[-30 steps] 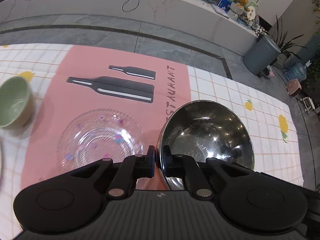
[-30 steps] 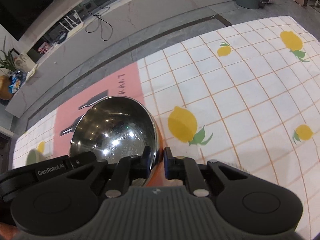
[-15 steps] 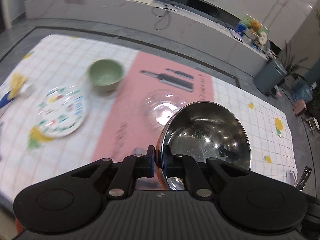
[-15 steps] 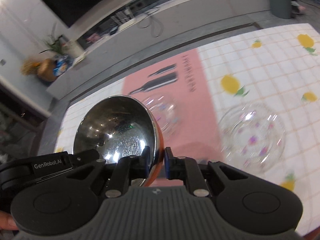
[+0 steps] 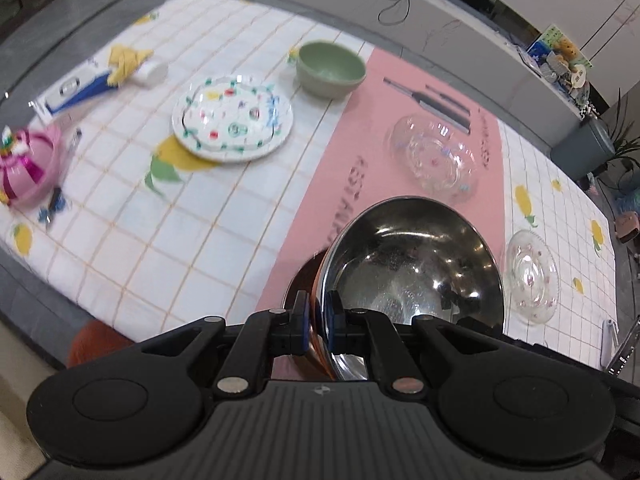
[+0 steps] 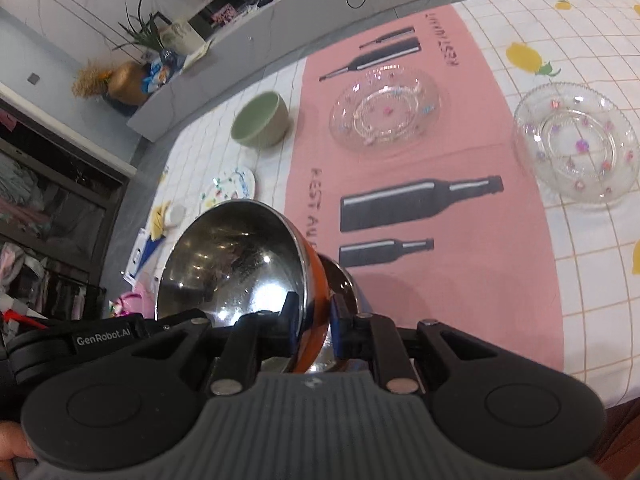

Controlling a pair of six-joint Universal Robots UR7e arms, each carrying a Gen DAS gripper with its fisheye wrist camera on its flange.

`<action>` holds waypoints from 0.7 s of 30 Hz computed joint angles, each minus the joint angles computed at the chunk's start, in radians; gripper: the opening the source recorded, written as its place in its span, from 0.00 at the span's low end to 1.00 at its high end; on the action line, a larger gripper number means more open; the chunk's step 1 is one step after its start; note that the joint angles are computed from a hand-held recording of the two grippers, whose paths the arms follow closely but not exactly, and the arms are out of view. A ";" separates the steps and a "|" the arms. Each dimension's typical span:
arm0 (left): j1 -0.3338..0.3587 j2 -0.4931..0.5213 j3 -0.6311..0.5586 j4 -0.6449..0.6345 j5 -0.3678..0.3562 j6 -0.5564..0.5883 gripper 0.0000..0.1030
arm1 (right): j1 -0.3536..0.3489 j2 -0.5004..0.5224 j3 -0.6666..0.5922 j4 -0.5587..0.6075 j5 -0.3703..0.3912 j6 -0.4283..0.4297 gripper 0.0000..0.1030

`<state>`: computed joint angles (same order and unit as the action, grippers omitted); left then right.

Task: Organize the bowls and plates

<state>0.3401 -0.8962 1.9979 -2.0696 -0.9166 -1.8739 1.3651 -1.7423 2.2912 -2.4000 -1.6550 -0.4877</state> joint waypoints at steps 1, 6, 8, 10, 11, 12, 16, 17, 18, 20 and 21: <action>0.002 0.001 0.008 -0.017 -0.006 -0.003 0.08 | -0.001 0.005 0.002 -0.007 -0.006 -0.001 0.14; -0.002 0.001 0.047 -0.061 -0.014 -0.012 0.07 | -0.008 0.008 0.015 -0.020 -0.030 0.001 0.14; -0.004 0.004 0.046 -0.053 -0.017 -0.007 0.07 | -0.005 0.011 0.021 -0.033 -0.042 -0.002 0.14; -0.005 0.005 0.046 -0.048 -0.018 0.000 0.07 | -0.004 0.014 0.024 -0.040 -0.048 0.000 0.13; -0.004 0.003 0.050 -0.052 -0.018 0.001 0.07 | -0.004 0.015 0.024 -0.039 -0.047 0.002 0.13; -0.003 0.002 0.053 -0.057 -0.019 0.001 0.07 | -0.005 0.016 0.025 -0.042 -0.046 0.002 0.13; -0.002 0.009 0.049 -0.047 -0.017 0.011 0.07 | 0.003 0.024 0.033 -0.062 -0.062 0.000 0.13; -0.003 0.012 0.046 -0.041 -0.017 0.013 0.07 | 0.006 0.024 0.037 -0.069 -0.068 -0.004 0.12; -0.002 0.015 0.043 -0.036 -0.017 0.019 0.07 | 0.008 0.021 0.040 -0.071 -0.071 -0.006 0.12; -0.002 0.019 0.039 -0.029 -0.019 0.025 0.07 | 0.008 0.020 0.041 -0.073 -0.073 -0.009 0.12; -0.001 0.020 0.039 -0.027 -0.021 0.026 0.07 | 0.007 0.022 0.041 -0.071 -0.073 -0.007 0.12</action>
